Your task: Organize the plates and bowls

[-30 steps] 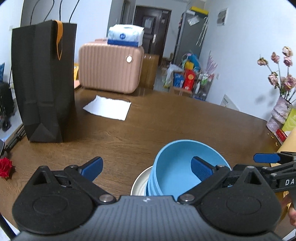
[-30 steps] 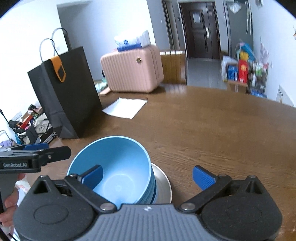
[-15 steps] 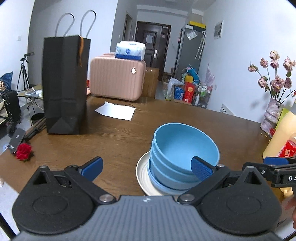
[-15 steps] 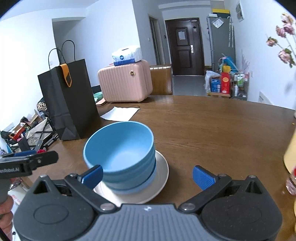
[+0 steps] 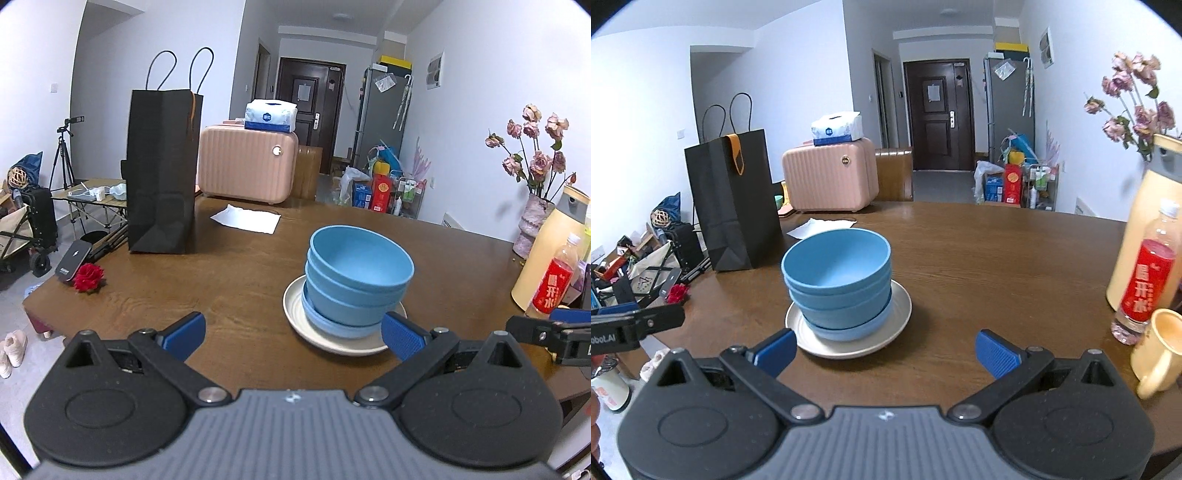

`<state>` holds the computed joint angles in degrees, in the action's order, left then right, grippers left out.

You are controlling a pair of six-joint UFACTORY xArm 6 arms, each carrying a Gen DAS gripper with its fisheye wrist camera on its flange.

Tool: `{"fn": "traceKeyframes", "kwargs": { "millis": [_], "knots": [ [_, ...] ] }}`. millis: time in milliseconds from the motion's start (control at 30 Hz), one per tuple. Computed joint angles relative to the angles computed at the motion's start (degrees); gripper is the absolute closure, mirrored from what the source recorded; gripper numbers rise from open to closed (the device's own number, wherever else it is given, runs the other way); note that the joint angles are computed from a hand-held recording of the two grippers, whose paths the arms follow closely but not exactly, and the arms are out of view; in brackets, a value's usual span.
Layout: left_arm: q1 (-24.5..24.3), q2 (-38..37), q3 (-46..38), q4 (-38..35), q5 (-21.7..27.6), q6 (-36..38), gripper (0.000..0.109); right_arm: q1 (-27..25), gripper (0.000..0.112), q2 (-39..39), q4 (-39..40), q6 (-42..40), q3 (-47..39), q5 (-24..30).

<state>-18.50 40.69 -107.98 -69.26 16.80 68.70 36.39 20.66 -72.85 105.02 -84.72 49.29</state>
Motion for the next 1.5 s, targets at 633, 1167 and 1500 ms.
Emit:
{"fn": "traceKeyframes", "kwargs": {
  "millis": [633, 1167, 1500],
  "knots": [
    [1.57, -11.32, 14.98, -20.00, -1.42, 20.86, 0.006, 8.70, 0.009, -2.51, -0.91, 2.35, 1.93, 11.91],
    [1.63, -12.13, 16.00, -23.05, -0.28, 25.05, 0.006, 8.55, 0.009, -2.81, -0.63, 2.95, 2.64, 12.47],
    [1.69, -12.24, 16.21, -23.41, 0.17, 25.34, 0.006, 8.47, 0.009, -2.83, -0.70, 2.84, 2.70, 12.35]
  ]
}}
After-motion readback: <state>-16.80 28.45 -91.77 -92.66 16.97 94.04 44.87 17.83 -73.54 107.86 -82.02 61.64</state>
